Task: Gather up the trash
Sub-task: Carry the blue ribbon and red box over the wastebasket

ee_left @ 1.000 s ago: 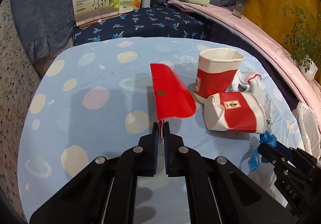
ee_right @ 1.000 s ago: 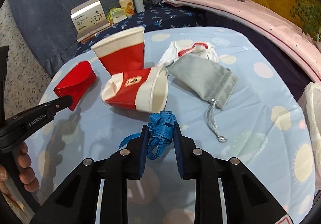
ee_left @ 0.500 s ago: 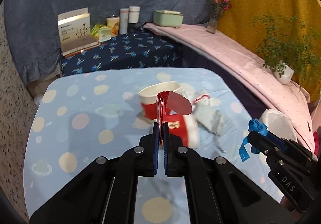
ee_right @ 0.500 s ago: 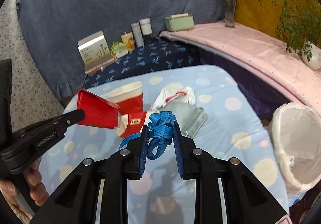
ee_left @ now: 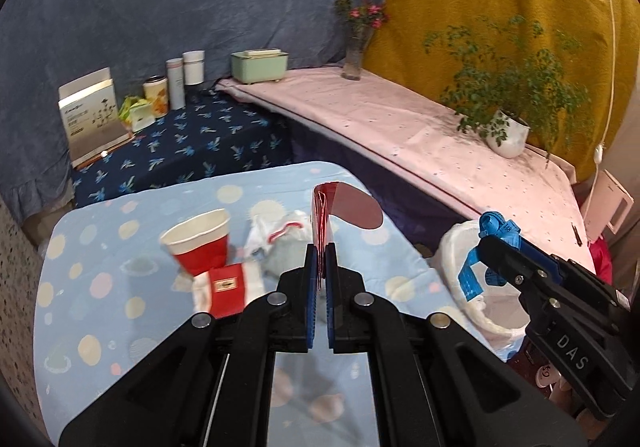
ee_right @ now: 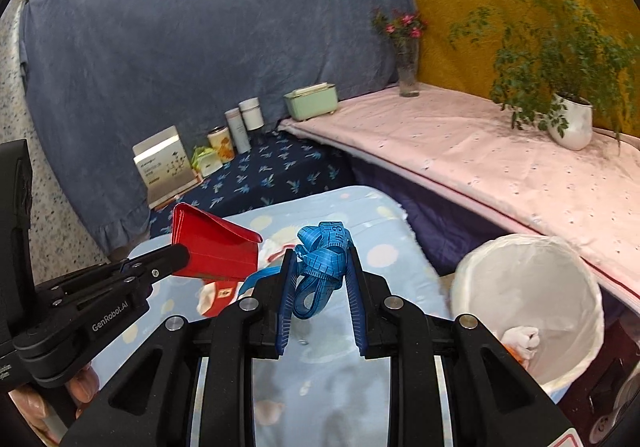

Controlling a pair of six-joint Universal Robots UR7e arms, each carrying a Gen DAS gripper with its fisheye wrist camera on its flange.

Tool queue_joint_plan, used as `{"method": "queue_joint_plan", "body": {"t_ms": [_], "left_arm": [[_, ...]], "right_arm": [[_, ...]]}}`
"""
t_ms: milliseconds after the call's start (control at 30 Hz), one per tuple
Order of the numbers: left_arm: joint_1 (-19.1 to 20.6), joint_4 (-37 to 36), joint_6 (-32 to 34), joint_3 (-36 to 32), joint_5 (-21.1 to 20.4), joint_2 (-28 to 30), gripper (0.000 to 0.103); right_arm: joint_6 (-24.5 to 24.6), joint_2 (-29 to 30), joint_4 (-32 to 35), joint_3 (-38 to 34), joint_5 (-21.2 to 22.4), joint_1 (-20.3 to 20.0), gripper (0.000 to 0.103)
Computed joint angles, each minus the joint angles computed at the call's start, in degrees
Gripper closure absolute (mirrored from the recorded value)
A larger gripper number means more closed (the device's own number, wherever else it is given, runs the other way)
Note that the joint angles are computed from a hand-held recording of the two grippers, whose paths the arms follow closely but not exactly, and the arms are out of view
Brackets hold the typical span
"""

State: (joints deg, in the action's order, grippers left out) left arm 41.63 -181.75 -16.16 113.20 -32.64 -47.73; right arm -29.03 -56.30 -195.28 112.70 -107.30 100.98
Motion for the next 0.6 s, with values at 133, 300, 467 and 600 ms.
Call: {"method": "queue_joint_plan", "body": {"t_ms": [133,300,467,600], "left_arm": [[-0.6,1.0,1.4,-3.5,-1.9,2.8,0.100],[-1.4,2.2,3.2,-7.4,-4.1,6.3,0.100],[-2.0,3.3,4.9,-11.0,-6.4,9.5,0.100],[-2.3,4.3,5.9,-13.9,-8.2,11.8,0.100]], "right_arm": [[-0.3,-2.1,-1.0,0.8,-0.2,-1.4,0.080],[0.0,-4.7,-1.7,1.5,0.1,-3.8,0.080],[0.5,-6.9,-2.6,2.1,0.0,-6.0,0.080],[0.7,-8.3,-2.7,2.4,0.3,-7.6,0.080]]}}
